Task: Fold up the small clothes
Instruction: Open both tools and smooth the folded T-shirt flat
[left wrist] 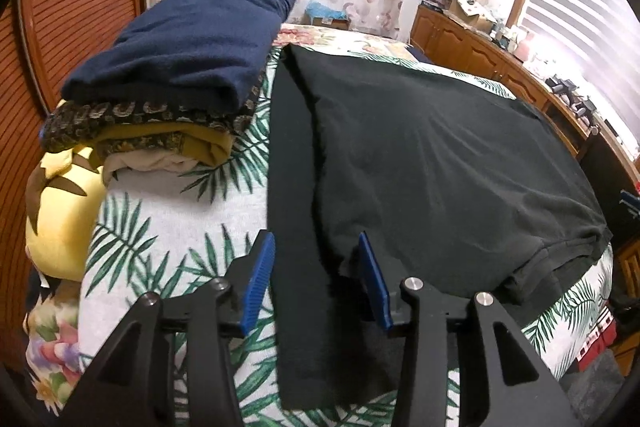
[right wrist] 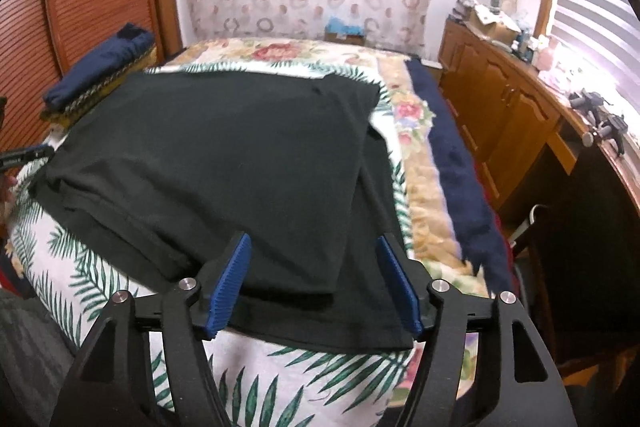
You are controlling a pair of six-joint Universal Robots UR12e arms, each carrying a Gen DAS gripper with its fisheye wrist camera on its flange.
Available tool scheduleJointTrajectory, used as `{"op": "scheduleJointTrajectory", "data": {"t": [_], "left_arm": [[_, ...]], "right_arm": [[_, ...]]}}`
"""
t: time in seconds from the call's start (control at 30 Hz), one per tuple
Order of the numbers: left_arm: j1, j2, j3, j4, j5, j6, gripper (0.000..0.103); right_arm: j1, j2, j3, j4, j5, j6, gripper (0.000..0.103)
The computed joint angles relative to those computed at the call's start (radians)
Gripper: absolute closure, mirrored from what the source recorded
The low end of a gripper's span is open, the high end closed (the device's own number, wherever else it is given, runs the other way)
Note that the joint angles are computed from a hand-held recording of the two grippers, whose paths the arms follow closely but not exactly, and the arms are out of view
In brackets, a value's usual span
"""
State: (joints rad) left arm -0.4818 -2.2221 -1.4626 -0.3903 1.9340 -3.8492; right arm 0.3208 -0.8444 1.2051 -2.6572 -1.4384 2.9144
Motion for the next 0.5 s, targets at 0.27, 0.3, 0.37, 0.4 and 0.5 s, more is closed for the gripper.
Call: {"op": "scheduleJointTrajectory", "data": {"t": [0.27,0.3,0.37,0.4,0.5], "left_arm": [[0.006,-0.013,0.024,-0.042,-0.004,0.008,0.06],[0.005,-0.014,0.027,-0.049,0.002,0.01,0.06],[0.006,-0.016,0.029,-0.056,0.009,0.01,0.059],[0.006,-0.017,0.03,-0.057,0.013,0.011,0.058],[0.007,-0.02,0.033,-0.059,0.018,0.033,0.056]], "right_arm": [[0.012,0.021,-0.03,-0.034,0.016,-0.021,0.033],[0.013,0.025,-0.034,-0.037,0.019,-0.026,0.032],[0.019,0.036,-0.048,-0.037,0.026,-0.033,0.03],[0.021,0.041,-0.055,-0.038,0.032,-0.035,0.028],[0.029,0.061,-0.08,-0.029,0.042,-0.04,0.025]]}}
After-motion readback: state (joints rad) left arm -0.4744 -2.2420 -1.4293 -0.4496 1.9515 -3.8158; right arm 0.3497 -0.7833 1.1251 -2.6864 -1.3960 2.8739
